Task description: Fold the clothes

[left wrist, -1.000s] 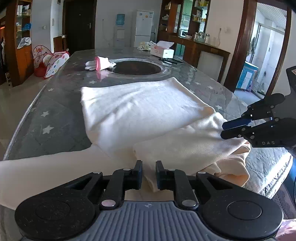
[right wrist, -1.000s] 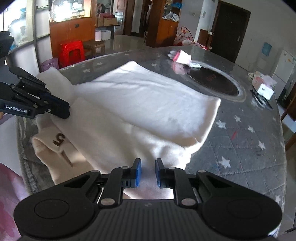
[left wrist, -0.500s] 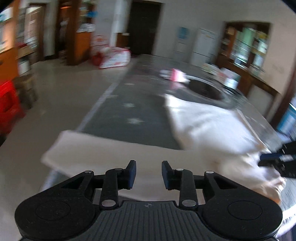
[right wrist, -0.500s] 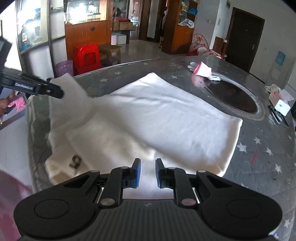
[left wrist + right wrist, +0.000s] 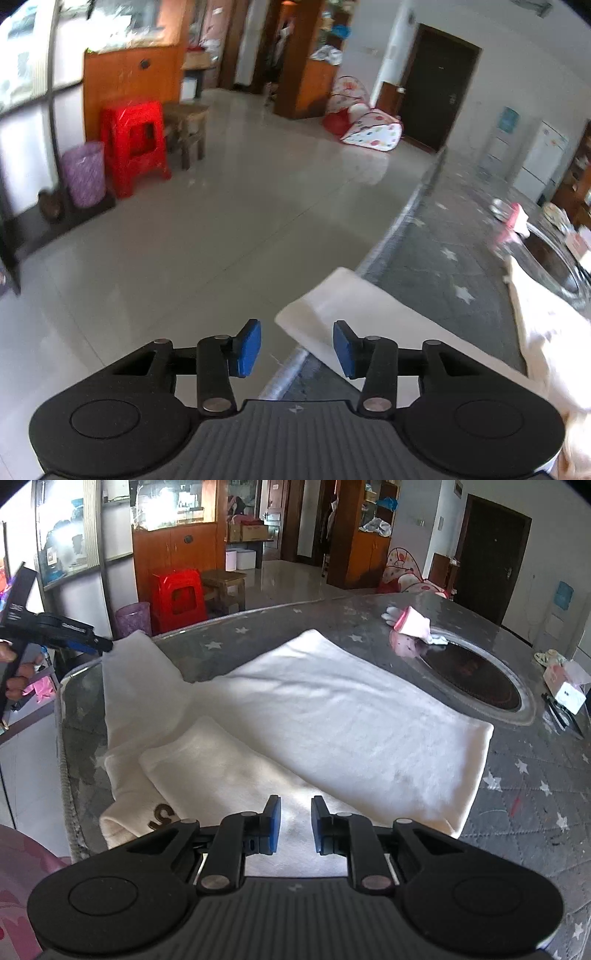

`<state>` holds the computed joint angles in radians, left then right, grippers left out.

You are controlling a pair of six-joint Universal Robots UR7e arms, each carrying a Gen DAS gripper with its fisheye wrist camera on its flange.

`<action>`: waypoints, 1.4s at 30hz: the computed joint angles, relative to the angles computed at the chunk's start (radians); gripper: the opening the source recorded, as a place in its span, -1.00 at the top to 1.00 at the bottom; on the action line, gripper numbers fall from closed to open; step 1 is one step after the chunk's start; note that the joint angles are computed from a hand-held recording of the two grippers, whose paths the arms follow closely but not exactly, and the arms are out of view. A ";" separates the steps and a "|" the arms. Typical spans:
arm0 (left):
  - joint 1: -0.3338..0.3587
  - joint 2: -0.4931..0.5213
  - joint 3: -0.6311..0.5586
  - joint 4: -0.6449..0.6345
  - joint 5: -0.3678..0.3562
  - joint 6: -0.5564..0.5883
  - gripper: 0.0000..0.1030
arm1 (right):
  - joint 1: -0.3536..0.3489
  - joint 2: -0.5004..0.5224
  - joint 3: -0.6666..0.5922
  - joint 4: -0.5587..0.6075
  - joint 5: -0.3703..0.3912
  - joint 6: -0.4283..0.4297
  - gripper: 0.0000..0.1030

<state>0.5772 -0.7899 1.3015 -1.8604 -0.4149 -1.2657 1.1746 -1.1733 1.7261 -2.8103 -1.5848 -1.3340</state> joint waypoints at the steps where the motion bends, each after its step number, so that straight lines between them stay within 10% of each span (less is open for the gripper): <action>1: 0.005 -0.001 0.006 -0.027 -0.006 0.005 0.09 | 0.001 -0.004 0.005 0.001 0.003 -0.003 0.68; 8: 0.007 -0.001 0.050 -0.219 0.005 0.117 0.76 | 0.000 -0.030 0.034 -0.009 0.034 -0.008 0.61; 16: -0.039 0.065 -0.028 -0.470 -0.010 0.427 0.86 | -0.020 -0.059 0.050 -0.024 0.075 0.005 0.60; 25: -0.073 0.266 -0.343 -0.693 -0.328 0.889 0.86 | -0.068 -0.104 0.072 -0.052 0.152 0.036 0.60; 33: -0.071 0.465 -0.639 -0.570 -0.591 0.990 0.86 | -0.110 -0.136 0.087 -0.081 0.180 0.072 0.60; 42: -0.054 0.544 -0.711 -0.443 -0.739 0.984 0.78 | -0.122 -0.124 0.077 -0.109 0.138 0.109 0.60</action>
<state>0.5230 -0.2461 0.5910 -2.3037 -1.1542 -0.2814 1.0527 -1.2971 1.8030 -2.9197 -1.4464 -1.2247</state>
